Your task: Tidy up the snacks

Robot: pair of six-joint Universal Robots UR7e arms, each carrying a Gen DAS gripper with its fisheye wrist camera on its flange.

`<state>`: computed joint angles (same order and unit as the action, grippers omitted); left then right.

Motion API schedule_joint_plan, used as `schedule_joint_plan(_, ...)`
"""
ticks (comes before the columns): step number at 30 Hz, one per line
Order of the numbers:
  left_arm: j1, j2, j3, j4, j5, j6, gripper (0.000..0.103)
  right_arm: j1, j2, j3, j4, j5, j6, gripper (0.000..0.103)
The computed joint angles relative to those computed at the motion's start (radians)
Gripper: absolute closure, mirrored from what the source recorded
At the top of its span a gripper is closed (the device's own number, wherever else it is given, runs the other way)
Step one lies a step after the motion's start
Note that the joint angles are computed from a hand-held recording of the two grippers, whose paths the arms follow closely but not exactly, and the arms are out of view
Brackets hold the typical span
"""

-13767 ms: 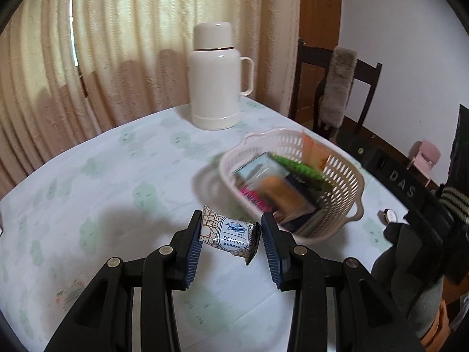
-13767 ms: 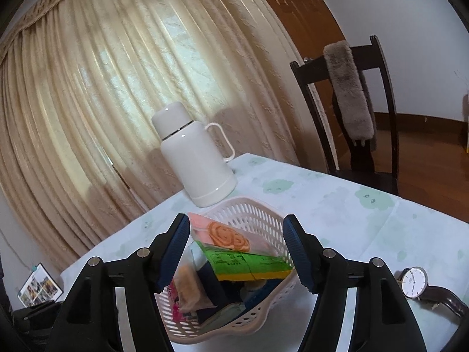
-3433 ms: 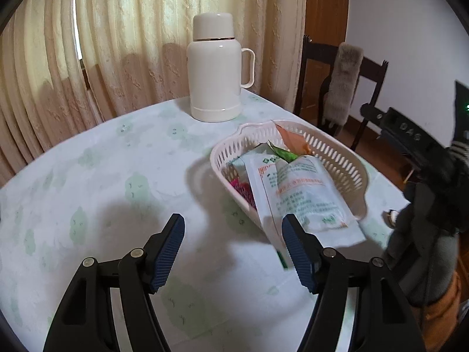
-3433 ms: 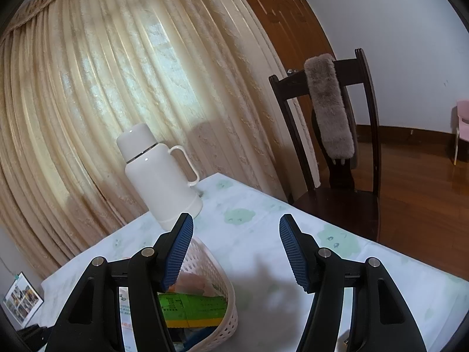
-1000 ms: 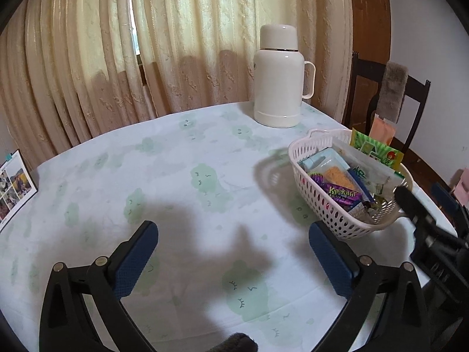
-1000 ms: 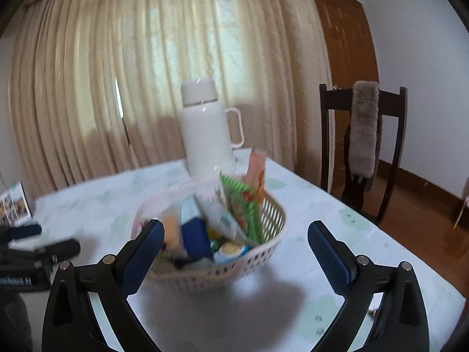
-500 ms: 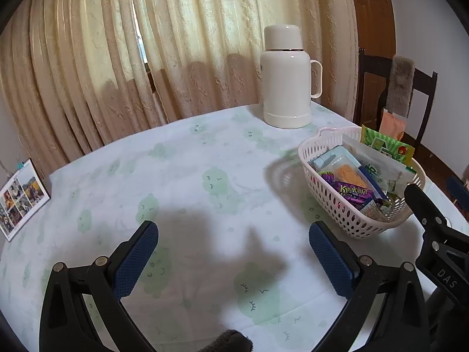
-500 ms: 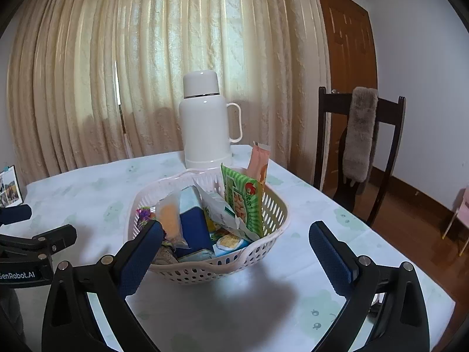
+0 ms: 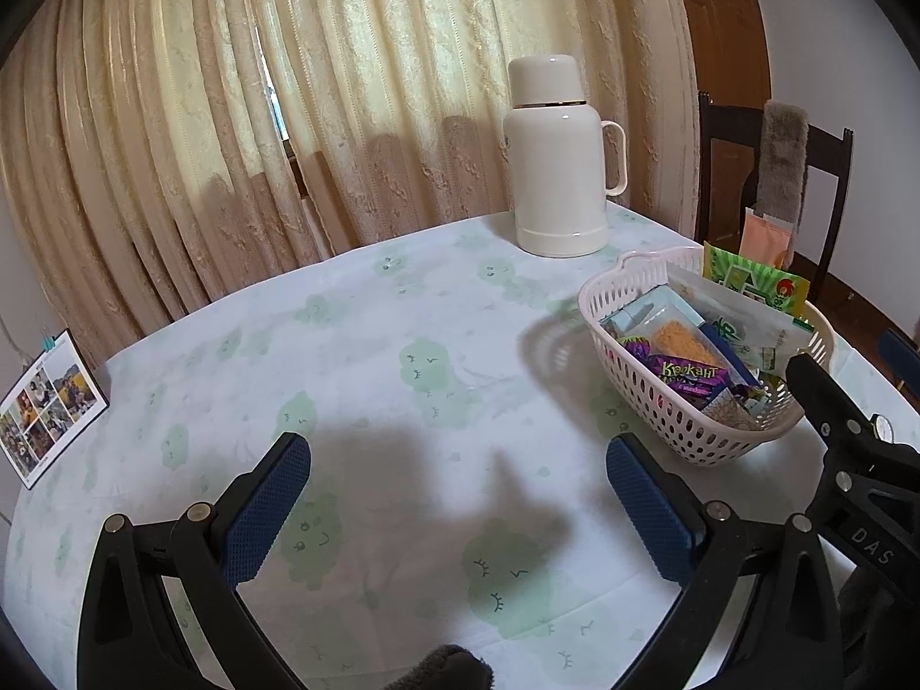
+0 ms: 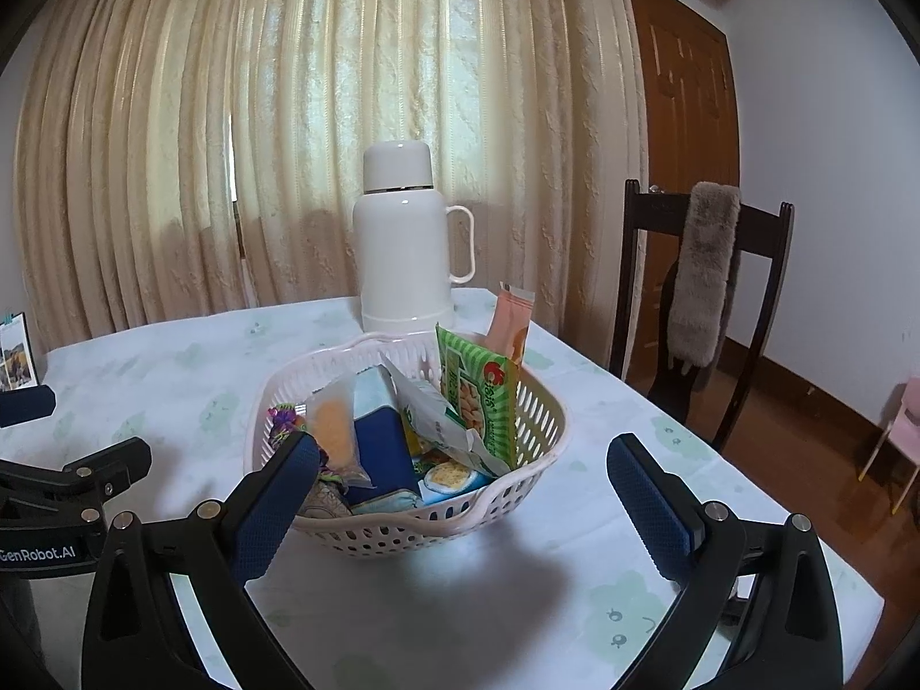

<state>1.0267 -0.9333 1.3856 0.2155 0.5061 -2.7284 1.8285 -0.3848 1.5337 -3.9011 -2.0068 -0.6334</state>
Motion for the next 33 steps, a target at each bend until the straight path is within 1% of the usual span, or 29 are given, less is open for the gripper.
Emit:
schedule_joint_plan(9,-0.001,-0.002,0.01,-0.022,-0.003,0.045,0.0,0.0,-0.001,0.0,0.003,-0.002,-0.001,0.003)
schedule_joint_plan(21,-0.001,0.006,0.003,-0.024,-0.014,0.054,0.0,0.002,-0.002,-0.001,-0.005,-0.015,-0.032,0.002)
schedule_joint_plan(33,-0.006,-0.002,0.026,-0.062,-0.016,0.098,0.0,0.0,-0.003,-0.001,-0.005,-0.016,-0.034,0.002)
